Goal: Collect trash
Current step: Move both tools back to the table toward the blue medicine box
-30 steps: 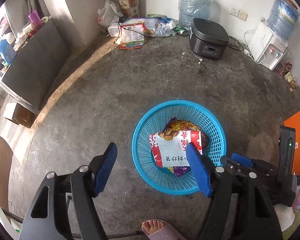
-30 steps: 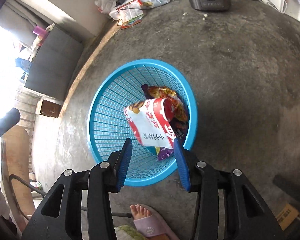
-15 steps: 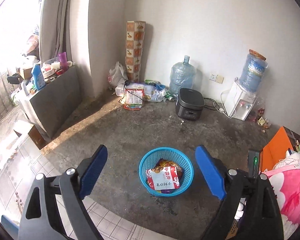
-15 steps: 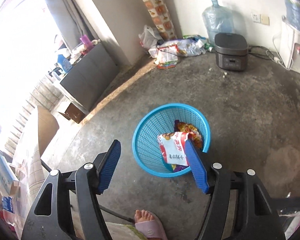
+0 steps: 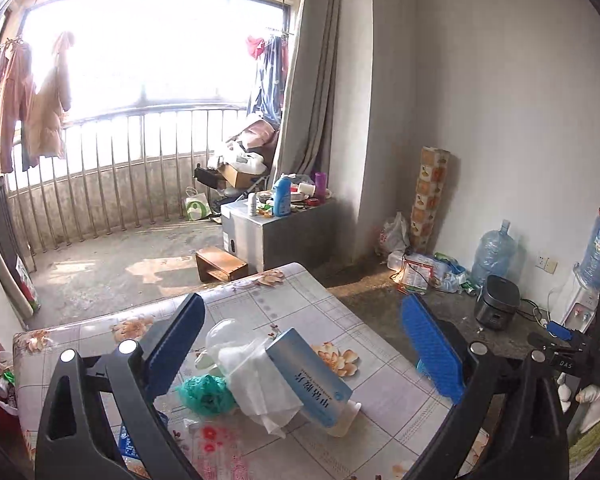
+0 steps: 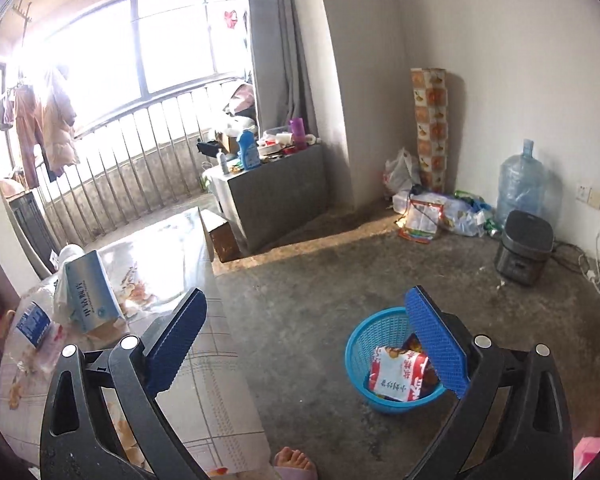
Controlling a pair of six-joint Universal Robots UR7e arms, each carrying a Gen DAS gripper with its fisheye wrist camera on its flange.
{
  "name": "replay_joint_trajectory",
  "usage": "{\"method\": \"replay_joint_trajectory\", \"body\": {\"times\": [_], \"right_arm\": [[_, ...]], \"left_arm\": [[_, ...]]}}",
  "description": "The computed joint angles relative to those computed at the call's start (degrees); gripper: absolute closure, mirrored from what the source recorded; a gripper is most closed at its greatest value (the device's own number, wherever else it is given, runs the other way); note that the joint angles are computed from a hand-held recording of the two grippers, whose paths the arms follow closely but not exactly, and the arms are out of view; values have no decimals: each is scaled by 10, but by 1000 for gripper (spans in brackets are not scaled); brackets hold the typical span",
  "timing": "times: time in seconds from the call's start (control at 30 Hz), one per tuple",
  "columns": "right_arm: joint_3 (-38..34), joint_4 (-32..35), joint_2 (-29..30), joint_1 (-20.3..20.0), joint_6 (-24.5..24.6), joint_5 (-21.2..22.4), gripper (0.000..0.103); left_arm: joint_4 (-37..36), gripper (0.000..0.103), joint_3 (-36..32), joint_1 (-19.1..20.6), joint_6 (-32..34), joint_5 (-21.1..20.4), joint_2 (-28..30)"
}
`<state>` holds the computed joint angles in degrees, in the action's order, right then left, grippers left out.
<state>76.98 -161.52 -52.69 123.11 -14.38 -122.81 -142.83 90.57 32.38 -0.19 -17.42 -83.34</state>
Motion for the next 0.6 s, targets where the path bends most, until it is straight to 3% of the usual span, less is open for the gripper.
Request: {"method": "replay_joint_trajectory", "body": {"times": [0.1,0.2,0.4,0.6], "right_arm": [[-22,32,11,4,24,39,7],[-45,61,27,8,35,72,8],[-102,140,72,19,36,124,15],[-147,209,117,31,3,163,19]], "left_arm": [[53,6,39,-15,-71,29,-49],[100,6,66,-16,-133,14,-81],[63,7,83,20,-138,-76,-87],[50,26,69,76,-143,-159,-64]]}}
